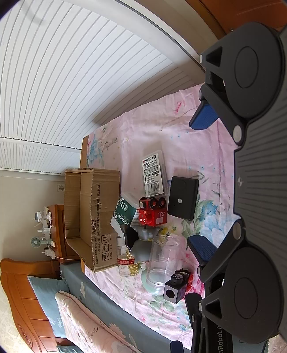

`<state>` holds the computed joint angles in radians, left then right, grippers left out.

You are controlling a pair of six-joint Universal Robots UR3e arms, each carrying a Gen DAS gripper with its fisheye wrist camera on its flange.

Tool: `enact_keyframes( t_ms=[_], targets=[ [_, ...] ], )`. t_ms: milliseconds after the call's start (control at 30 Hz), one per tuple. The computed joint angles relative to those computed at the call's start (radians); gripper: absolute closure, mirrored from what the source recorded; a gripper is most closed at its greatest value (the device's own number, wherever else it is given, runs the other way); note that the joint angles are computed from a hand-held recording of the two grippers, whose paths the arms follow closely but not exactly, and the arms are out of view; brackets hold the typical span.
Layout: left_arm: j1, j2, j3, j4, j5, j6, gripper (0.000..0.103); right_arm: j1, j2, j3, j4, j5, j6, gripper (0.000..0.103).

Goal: Organize rigid objects
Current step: 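Move the left tool toward the black-and-purple toy car while the right tool approaches the black pad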

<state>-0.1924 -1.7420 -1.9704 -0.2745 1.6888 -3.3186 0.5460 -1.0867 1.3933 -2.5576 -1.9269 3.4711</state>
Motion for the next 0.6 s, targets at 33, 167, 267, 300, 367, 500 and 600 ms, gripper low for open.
enact_keyframes(
  t_ms=[33,167,267,300,367,500,600],
  targets=[
    [0.003,0.0,-0.001,0.0,-0.005,0.002,0.001,0.0,0.0,-0.001,0.001,0.0,-0.001,0.0],
    [0.008,-0.001,-0.003,0.002,-0.015,0.006,0.001,0.001,0.002,-0.003,0.0,-0.004,0.0,0.0],
    [0.009,-0.002,-0.004,0.006,-0.015,0.009,0.001,-0.001,0.004,-0.005,-0.002,-0.005,-0.005,0.0],
    [0.009,-0.003,-0.003,0.006,-0.015,0.01,0.001,0.0,0.004,-0.004,-0.003,-0.004,-0.005,0.0],
    [0.009,-0.007,0.001,0.007,-0.016,0.014,0.001,-0.001,0.007,-0.005,-0.005,-0.004,-0.006,0.0],
    [0.012,-0.016,0.009,0.007,-0.022,0.021,0.001,-0.001,0.013,-0.014,-0.002,-0.008,-0.009,0.0],
    [0.013,-0.022,0.014,0.012,-0.022,0.03,0.001,-0.002,0.017,-0.018,-0.003,-0.009,-0.011,0.0]
  ],
)
